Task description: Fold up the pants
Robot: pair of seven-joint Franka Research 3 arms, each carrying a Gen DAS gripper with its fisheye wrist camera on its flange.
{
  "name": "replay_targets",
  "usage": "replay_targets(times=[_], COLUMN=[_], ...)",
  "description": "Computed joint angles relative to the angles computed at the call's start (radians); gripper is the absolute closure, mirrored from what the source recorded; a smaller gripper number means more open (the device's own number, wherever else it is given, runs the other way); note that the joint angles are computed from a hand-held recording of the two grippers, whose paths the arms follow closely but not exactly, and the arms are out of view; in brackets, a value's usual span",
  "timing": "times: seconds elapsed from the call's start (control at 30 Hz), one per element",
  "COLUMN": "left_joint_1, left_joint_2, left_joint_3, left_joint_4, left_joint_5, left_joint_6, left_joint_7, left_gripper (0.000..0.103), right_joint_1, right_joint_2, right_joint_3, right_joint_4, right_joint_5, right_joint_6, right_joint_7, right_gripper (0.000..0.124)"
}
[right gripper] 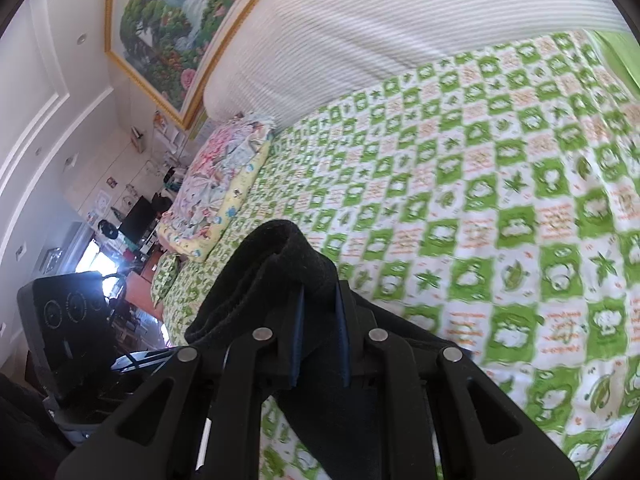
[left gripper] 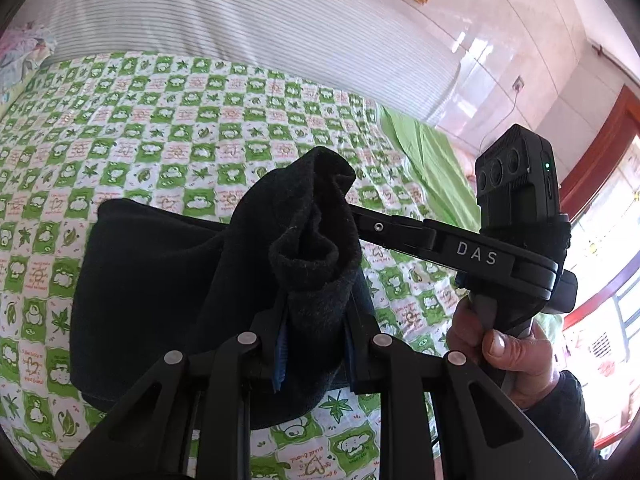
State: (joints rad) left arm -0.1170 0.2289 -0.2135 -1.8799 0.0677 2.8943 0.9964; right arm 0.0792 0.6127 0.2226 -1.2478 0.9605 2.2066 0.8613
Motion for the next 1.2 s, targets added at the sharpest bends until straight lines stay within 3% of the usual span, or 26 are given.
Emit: replay_targets(times=[0.07,0.13,0.53,0.63,0.7,0.77,0.93,1.2], left_joint_1=[-0.007,-0.003,0.017,0.049,0.108,0.137,0.082,0.028], left_joint_2=[0.018,0.036,0.040,0.026,0.015,0.001,-0.052,-0.144], left_joint_3=[-0.001,-0.013,-0.054,-0.097,-0.170,-0.210,-0.157,-0.055], left_joint_4=[0.017,0.031,0.026,0.008,-0.005,-0.016,-0.058,-0.156], left_joint_5=[0.009,-0.007,-0.082,-0.168,-0.324,-0.445,-0.478,-0.483], left_joint_6=[-0.021,-0.044,-0.043,-0.032,-0.034,-0.036,-0.009,0.025], left_joint_7=[0.003,0.016,0.095,0.185,0.325,0.440,0.495,0.465], left_gripper=[0.081,0.081,0.080,0.070,0.046,0.044,0.044,0.044], right_joint_1=[-0.003,-0.016,-0.036,-0.032,-0.030,-0.026,-0.001,0.053], right_joint_2=[0.003,0.001,-0.090,-0.134,-0.163,-0.198,-0.254,-0.319], right_joint_3=[-0.003,-0.001,-0.014,-0.027,-0.035,-0.044,-0.067,-0.084], right_joint_4=[-0.009,-0.028,-0.183,-0.238,-0.271,-0.309,-0.361,-0.429], right_joint_5=[0.001,0.016,0.094,0.112,0.129,0.150,0.151,0.109], right_joint_6=[0.003,0.005,0.064,0.095,0.113,0.143,0.197,0.258], right_joint_7=[-0.001,-0.005,-0.052,-0.057,-0.058,-0.061,-0.022,0.023], right_gripper=[0.108,0.123,0.123,0.123,0.123,0.123,0.123,0.120])
